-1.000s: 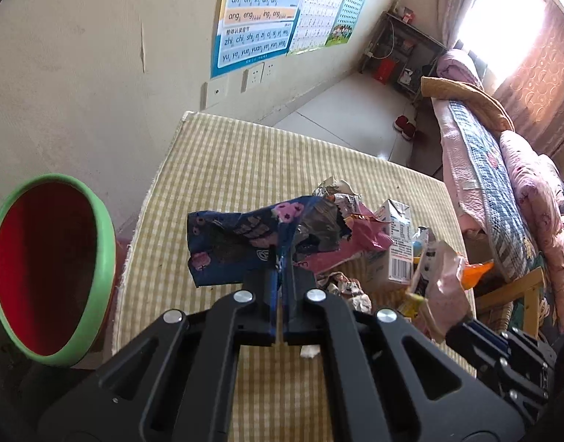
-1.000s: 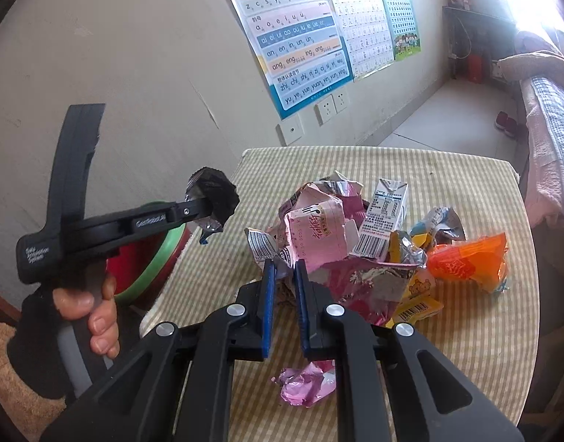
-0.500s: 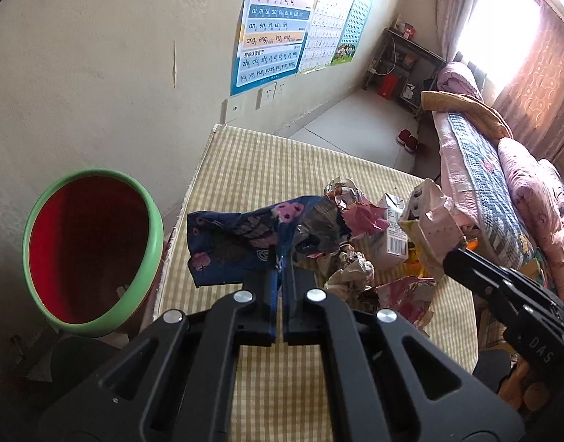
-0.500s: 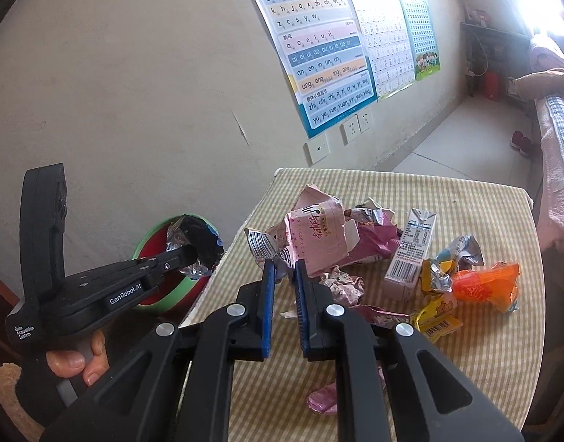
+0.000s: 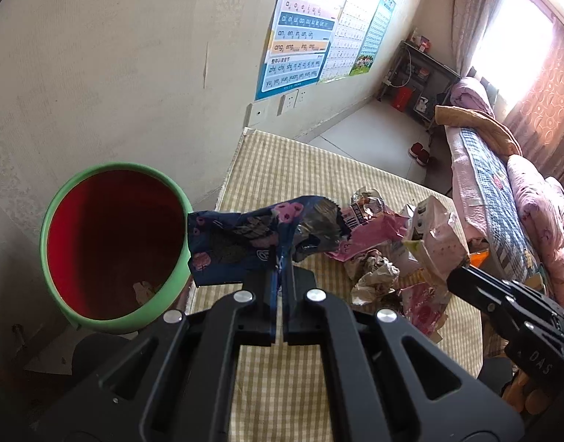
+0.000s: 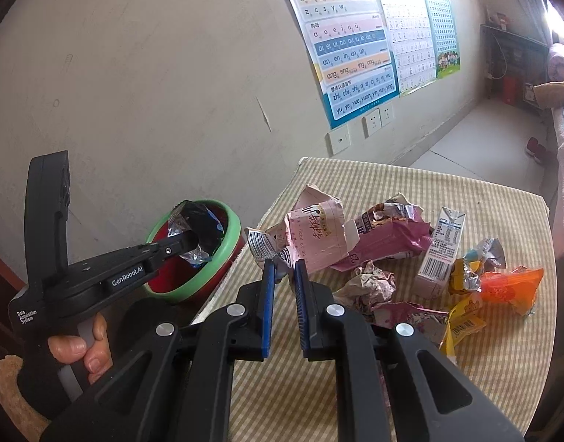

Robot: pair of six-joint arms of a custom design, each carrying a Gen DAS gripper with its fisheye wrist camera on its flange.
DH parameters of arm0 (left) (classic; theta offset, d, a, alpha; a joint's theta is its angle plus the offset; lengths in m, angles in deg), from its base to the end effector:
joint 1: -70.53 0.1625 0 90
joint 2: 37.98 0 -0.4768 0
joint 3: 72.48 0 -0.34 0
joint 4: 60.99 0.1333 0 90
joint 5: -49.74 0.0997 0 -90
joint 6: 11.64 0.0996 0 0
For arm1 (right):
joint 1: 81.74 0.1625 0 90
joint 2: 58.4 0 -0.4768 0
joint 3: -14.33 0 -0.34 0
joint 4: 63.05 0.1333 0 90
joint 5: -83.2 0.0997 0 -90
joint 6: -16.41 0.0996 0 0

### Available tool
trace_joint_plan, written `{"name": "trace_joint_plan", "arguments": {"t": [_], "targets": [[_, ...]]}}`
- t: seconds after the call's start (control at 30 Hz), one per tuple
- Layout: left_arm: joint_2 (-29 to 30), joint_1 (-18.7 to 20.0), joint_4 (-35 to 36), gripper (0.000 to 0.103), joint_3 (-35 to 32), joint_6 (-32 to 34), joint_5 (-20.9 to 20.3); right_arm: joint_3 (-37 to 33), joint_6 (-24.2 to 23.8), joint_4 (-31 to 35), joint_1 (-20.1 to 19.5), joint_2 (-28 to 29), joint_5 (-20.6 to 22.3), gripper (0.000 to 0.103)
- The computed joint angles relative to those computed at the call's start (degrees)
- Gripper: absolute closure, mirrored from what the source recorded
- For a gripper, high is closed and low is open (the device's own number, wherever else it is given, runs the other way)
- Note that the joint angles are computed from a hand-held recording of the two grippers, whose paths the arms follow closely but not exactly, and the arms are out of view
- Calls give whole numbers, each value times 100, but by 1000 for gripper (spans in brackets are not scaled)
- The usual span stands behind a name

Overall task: Collect trash
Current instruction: 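Carry both wrappers over the red bin and open both tools to release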

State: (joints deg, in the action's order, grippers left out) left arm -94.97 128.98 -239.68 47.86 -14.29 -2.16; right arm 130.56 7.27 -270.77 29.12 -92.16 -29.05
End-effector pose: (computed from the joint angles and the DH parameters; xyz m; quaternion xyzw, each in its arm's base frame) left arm -0.1144 -0.5586 0.2303 0.1608 0.9109 -0.2918 0.2434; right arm 0.2943 -0.5038 0.0727 0.1856 -0.9184 0.3143 0.1526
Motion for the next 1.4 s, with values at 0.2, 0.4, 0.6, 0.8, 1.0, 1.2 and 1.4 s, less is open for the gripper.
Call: {"name": "trace_joint_plan", "arguments": {"t": [0.2,0.4,0.6,0.8,1.0,1.2,1.4], "targets": [[-222,216,-104,102,24,16,131,-157,13,259,45,137,77,92],[-465,488,-53,102,54,-75,324,-434,132,717,53,329,221,92],[-583,683,-99,102,47,-157,418,-820,-8,1323,141,506,335,91],[-619,824,-168,102,-12,-127,478,-1236,-161,1831,222,698,422,91],[-664,967,-144,102,-90,-102,543,-1763,-226,2296,328,953,465,91],[-630,1113,-273,102,-249,107,624,-2388,-417,2775,414,1216,442,91],[-586,1301,-91,102,-497,83,468,-2985,-497,3290,425,1480,410,90]]}}
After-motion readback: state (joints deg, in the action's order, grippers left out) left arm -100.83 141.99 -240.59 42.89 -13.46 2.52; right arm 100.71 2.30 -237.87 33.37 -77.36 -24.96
